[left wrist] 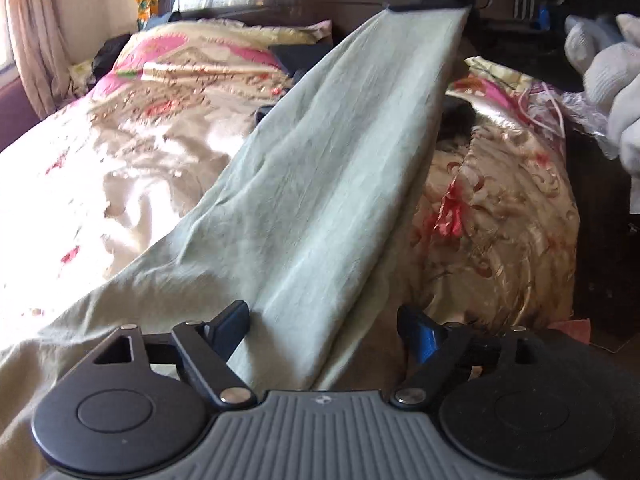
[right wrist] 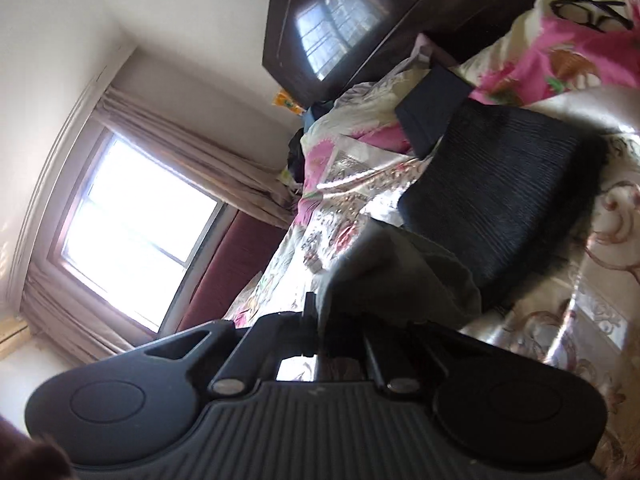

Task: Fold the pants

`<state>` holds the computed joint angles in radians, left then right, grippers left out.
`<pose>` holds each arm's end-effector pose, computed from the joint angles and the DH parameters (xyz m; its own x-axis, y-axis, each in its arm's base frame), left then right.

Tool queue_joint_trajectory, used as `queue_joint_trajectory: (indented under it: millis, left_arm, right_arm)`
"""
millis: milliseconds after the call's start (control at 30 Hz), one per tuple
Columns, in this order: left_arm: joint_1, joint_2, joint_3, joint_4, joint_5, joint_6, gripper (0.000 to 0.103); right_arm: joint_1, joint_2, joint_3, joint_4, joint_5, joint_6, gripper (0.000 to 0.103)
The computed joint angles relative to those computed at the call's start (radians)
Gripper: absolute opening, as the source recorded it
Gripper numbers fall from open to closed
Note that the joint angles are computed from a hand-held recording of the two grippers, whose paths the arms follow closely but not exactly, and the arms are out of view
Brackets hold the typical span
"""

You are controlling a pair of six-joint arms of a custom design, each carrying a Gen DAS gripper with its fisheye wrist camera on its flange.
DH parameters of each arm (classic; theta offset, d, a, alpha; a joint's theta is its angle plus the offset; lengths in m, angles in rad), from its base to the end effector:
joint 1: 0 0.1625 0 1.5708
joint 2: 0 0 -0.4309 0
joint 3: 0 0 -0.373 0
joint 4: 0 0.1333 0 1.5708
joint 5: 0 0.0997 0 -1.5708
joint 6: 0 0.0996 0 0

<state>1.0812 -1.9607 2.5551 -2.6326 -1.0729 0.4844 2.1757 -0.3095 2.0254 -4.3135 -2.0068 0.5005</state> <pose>0.0309 -0.3266 0.3190 -0.5802 0.5645 -0.5871 0.7797 0.5933 -0.2002 0.3511 -0.3473 -0.0368 -0.9757 0.0128 -0.2188 0.1982 0.4782 -0.8556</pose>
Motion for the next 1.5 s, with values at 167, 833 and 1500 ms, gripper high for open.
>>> queue_joint_trajectory:
  millis: [167,833,1500]
  left_arm:
    - [0.057,-0.119,-0.036,-0.012,-0.05,-0.01,0.087]
    - [0.44,0.082,-0.274,-0.38,0.103,0.12,0.087]
    - [0.735,-0.092,-0.37,-0.347,-0.058,0.007,0.088]
  right_arm:
    - [0.057,-0.012,-0.057,0.118,-0.009,-0.028,0.004]
    - [0.153,0.123,-0.435,0.64,0.25,-0.064,0.004]
    - [0.253,0.423,-0.97,1.225,0.367,-0.106,0.004]
